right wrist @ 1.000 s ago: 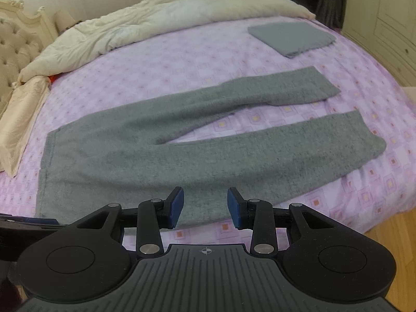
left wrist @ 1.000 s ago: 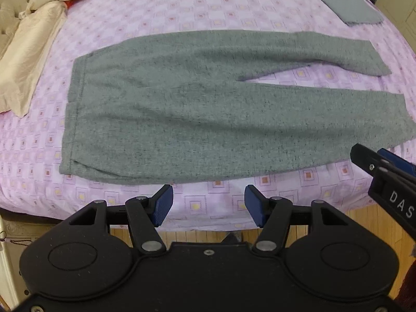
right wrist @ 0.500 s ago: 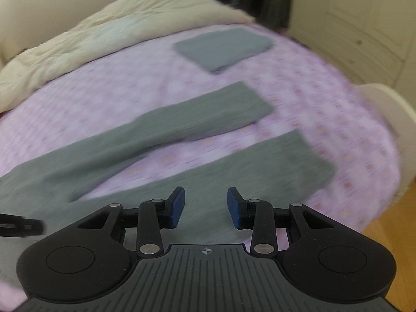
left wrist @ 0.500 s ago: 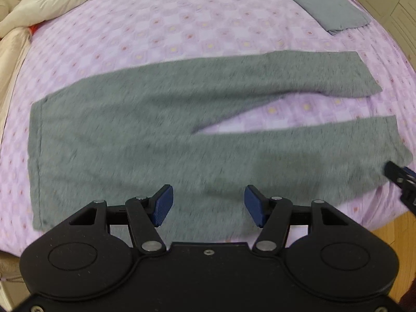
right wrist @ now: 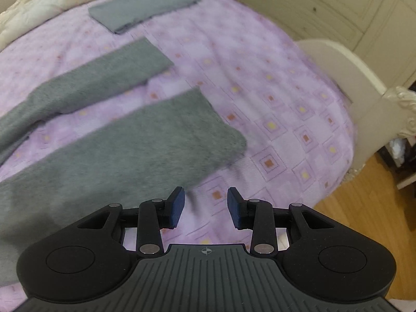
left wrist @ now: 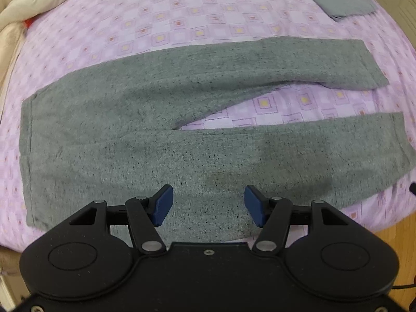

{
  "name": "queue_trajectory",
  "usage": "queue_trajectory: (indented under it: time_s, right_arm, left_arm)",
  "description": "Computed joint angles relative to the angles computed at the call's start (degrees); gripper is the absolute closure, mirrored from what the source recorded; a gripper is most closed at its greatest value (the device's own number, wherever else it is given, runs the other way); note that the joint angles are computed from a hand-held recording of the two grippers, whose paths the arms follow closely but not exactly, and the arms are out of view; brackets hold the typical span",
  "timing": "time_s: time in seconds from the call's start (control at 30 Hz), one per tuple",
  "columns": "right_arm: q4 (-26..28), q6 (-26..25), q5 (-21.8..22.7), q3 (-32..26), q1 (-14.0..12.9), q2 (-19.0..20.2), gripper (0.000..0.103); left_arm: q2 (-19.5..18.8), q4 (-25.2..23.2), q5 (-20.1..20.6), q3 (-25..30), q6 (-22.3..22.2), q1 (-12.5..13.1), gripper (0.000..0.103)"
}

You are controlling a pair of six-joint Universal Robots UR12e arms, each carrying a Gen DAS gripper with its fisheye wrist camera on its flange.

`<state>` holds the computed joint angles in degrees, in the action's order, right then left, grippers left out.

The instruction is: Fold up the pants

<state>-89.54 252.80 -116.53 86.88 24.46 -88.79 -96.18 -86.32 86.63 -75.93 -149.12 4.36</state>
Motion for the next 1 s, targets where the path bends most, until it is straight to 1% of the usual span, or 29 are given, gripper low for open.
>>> queue_trajectory:
  time_s: [0.13,0.3,0.4,0.47,0.5,0.6,0.67,0.73,0.77,0.87,1.0]
  right_arm:
    - [-5.88,-3.26,2.9,4.19,-2.89,-2.5,0.068]
    - [-12.84,-7.06,6.36,8.14,-7.02,-4.16,0.068]
    - [-15.6,-9.22,9.34,9.67,-9.32,-5.05,0.068]
    - [-18.44,-9.46,9.7,11.07,-9.84,-6.63,0.068]
    - [-18.9,-9.47,9.65,11.51,-9.88,-7.38,0.068]
    - [-18.01,-9.06,10.38,12.61,-9.7,-9.63,0.068]
    - [-17.02,-9.79,12.61,13.38,-9.89,-10.7,0.068]
    - [-16.74,-11.33,14.48,13.99,-10.07,-10.92,0.068]
    - [-17.24,-11.49,14.6,14.39,-10.08,-10.9,0.068]
    - [-21.67,-9.68,14.66,15.96,-10.72,-10.91,0.068]
    - [-24.84,-8.6,16.9,16.55,-12.42,-10.07,0.068]
  left_arm:
    - [0.69,0.29,2.41,-0.84,-5.15,-1.11,0.039]
    - [2.23,1.15,4.69,-2.41,-8.33,-2.73,0.039]
    - [2.89,1.84,5.89,-3.21,-10.27,-3.73,0.039]
    - [3.34,2.19,6.56,-3.71,-11.49,-4.32,0.039]
    - [3.52,2.45,6.74,-3.91,-11.98,-4.52,0.039]
    - [3.88,3.07,7.36,-4.46,-13.84,-5.11,0.039]
    - [3.89,2.82,7.5,-4.58,-15.59,-5.52,0.039]
    - [3.87,2.45,7.44,-4.62,-16.9,-5.86,0.039]
    - [4.0,2.43,7.4,-4.78,-17.33,-6.03,0.039]
    - [4.38,3.08,7.4,-5.25,-17.78,-6.59,0.039]
    - [4.84,3.81,7.76,-5.71,-18.28,-7.08,0.039]
